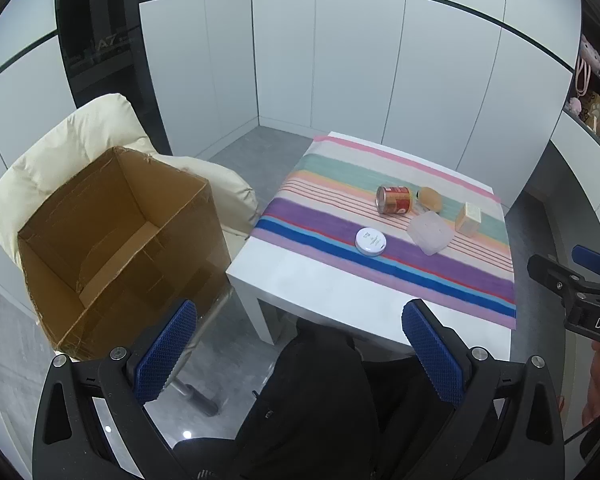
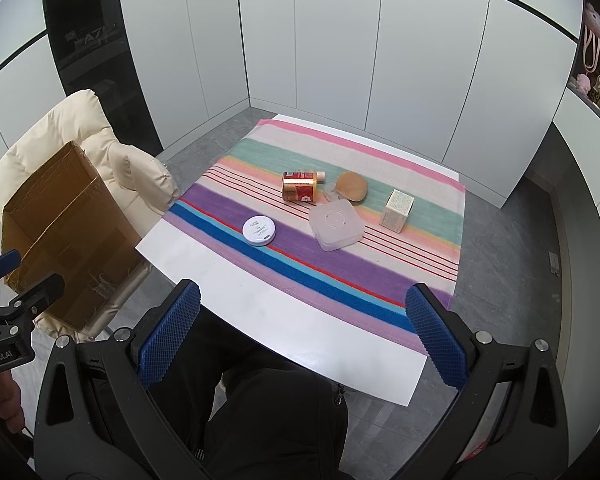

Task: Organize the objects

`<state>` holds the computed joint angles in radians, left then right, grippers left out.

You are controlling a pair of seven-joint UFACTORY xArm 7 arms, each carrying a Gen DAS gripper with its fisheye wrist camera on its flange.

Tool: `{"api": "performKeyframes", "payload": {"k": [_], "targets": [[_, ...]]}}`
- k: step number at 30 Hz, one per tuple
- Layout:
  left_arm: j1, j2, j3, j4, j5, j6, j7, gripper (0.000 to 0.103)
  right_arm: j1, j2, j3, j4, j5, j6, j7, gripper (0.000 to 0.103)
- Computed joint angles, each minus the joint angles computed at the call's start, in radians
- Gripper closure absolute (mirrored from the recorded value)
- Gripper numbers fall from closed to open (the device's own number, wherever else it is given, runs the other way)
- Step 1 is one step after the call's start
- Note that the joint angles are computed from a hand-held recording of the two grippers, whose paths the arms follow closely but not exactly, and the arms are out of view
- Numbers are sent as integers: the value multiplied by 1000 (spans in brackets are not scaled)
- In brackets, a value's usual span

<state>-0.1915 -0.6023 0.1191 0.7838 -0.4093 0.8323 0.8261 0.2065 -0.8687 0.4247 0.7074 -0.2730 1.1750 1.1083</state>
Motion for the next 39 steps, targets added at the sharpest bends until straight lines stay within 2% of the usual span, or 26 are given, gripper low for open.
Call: {"api": "performKeyframes", "payload": {"k": [12,39], "targets": [[0,1,-1,4,-4,10,-3,0,1,0,-2,1,0,1,-1,0],[-11,-13,-4,-21,9,-39,12,0,1,5,-2,1,-2,-2,0,0]]}}
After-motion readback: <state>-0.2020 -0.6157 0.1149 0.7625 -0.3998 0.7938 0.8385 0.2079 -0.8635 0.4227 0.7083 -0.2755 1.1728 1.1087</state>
